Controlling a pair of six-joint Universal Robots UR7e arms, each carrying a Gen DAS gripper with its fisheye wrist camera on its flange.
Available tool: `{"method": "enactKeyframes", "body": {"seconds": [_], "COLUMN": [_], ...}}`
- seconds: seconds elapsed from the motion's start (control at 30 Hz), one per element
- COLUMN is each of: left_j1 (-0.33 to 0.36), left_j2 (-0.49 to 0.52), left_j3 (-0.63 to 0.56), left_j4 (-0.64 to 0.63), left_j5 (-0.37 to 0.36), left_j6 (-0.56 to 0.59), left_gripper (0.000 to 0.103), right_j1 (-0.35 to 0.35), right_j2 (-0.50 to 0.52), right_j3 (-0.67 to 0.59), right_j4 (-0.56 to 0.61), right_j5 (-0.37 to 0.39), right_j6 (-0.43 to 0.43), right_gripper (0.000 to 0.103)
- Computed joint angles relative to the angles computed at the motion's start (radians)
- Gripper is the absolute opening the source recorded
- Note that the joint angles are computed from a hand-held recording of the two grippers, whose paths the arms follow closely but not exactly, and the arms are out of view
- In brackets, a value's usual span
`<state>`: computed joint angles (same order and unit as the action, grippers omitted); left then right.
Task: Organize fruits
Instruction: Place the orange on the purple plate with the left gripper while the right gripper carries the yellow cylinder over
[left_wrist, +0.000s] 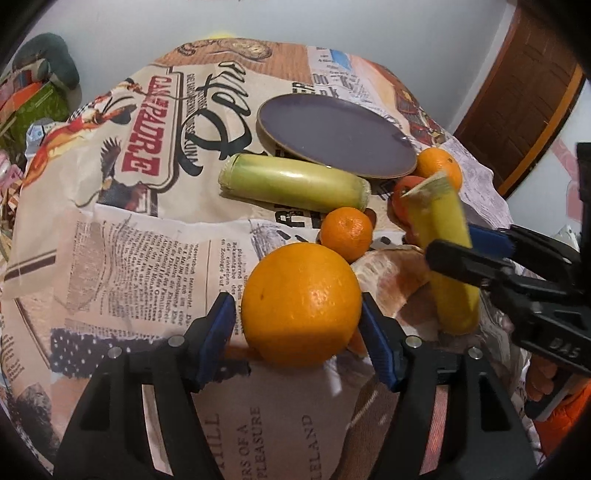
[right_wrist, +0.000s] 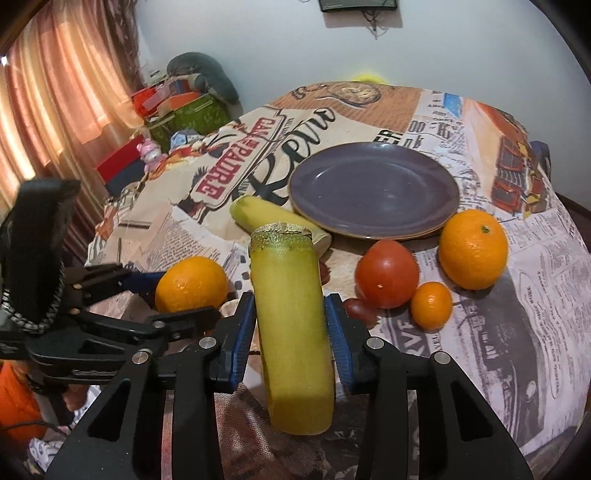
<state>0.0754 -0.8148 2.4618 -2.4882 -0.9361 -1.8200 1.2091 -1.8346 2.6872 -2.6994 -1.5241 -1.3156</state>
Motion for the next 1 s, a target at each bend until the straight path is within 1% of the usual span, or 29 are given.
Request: {"method": "enactKeyframes", "body": {"seconds": [0.03,0.1,0.17,0.3,0.43,0.6,0.73,1.0], "left_j1": [-0.001,-0.006,-0.005,-0.012,-0.030,-0.040,-0.034,-0.010], "left_j2": [0.001,-0.001,-0.003,-0.009,-0.030,-0.066,-0.091,-0.137], "left_j3": [0.005,0.016,0.014,-0.005,-0.032,-0.067,-0.089,-0.137], "left_j4": [-0.012,-0.032,-0.026,0.021,0.105,0.217,0.279,0.409], "left_j5": [0.003,0.012,0.012,0.011,0.032,0.079,0.125,0.220], "left_j6": [-0.004,-0.014,-0.019,-0.038,-0.060,-0.080,-0.093,-0.107], "left_gripper": [0.066,0.061,0.061,0.061,0.061,0.061,0.061,0.061], "right_j1": [-0.002,-0.005,-0.008,-0.007,-0.007,-0.009,-0.003,0.018], "right_j2": [-0.005,-0.015,-0.026,-0.046,-0.074,-0.105,-0.116,-0.095], "right_j3": [-0.002,-0.003,-0.006,-0.010,-0.016,-0.026,-0.042,-0.081], "right_j4": [0.002,0.005,0.012,0.025,0.043,0.058,0.057,0.000], "right_j5": [0.005,0.013,0.021,0.034,0.054,0.082,0.106,0.144], "right_j6": [0.003,0.006,0.008,0.015,0.016,0.018,0.032,0.070], "right_gripper": [0.035,0.035,0.035,0.035,0.034,0.034,0.034,0.034]}}
